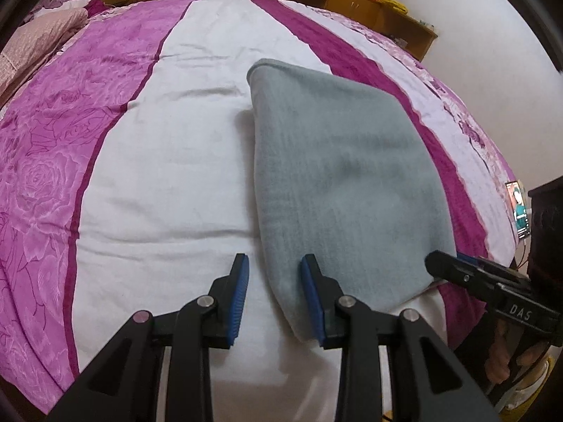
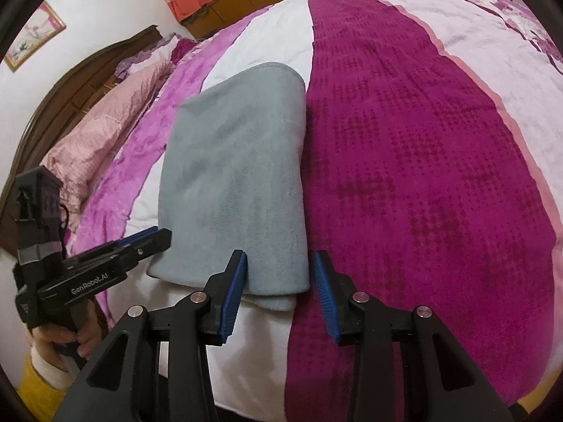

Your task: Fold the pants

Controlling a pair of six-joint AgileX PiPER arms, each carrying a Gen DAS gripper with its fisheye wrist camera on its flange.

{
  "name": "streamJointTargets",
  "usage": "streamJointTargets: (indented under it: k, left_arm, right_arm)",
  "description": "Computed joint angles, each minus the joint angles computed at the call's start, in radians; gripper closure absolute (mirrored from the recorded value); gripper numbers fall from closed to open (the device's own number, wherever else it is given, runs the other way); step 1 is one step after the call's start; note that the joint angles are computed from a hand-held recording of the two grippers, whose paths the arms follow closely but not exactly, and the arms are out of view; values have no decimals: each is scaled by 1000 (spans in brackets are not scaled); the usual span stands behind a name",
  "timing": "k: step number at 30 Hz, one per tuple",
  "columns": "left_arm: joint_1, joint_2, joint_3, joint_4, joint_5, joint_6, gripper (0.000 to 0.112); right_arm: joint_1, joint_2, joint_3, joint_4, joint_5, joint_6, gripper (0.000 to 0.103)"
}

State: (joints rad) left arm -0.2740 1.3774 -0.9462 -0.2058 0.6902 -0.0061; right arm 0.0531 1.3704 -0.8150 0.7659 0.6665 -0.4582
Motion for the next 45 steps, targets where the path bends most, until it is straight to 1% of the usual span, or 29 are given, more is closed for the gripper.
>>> streamJointTargets:
  k: [2,5,8,9,13,18,21,23,25,26,28,29,30,31,33,35,39,41,45]
  left_arm:
    - [4,3,1,-4,-2,4,78]
    - [-7,-1,1,18,-5,-21,77]
    - [-32,-22,5,72,-4,-87,77]
    - [-40,-29,4,92,1,-108,77]
    - [-85,-72,7,165,33,-192,77]
    - [-124,-132,29,199,61,-262,77]
    - [-171,-166,56,256,72,-341,77]
    - [-197,-175,70,283,87,-384,77]
    - [-220,-181,92,304,87,-425,77]
    - [-236,-182,107,322,81,-456,75]
    - [-255,-178,127,345,73,-498,67]
    - [-267,-174,138,359,66,-524,60]
    - [-282,-173,149,375,55,-551,54]
    - [-302,-173,160,402,44,-587,51]
    - [-340,-168,171,462,32,-652,42]
    - [-393,-149,169,540,44,-739,38]
    - [-455,-118,173,649,54,-882,35]
    - [-464,-113,178,671,50,-919,35]
    - [-465,-109,184,687,42,-944,34]
  right_arm:
    - [3,5,11,13,-22,-29,71]
    - [-1,8,16,29,-32,-67,70]
    - [-10,-3,23,41,-28,-76,69]
    - [-12,-10,27,42,-27,-74,67]
    - [-22,-57,45,25,-14,-54,67]
    - [2,-136,67,-68,-9,28,66]
    - [45,-198,91,-169,-28,124,62]
    - [66,-225,109,-208,-48,161,60]
    - [94,-257,132,-264,-71,218,54]
    - [105,-265,139,-289,-82,242,53]
    - [146,-286,159,-377,-112,336,43]
    - [163,-290,166,-418,-125,379,41]
    - [180,-292,174,-459,-136,423,36]
    - [200,-289,179,-510,-150,477,30]
    - [229,-281,190,-588,-169,556,26]
    - [258,-266,199,-665,-189,638,25]
    - [288,-242,221,-748,-225,728,24]
    - [286,-240,232,-741,-242,720,22]
    - [250,-234,249,-641,-276,621,20]
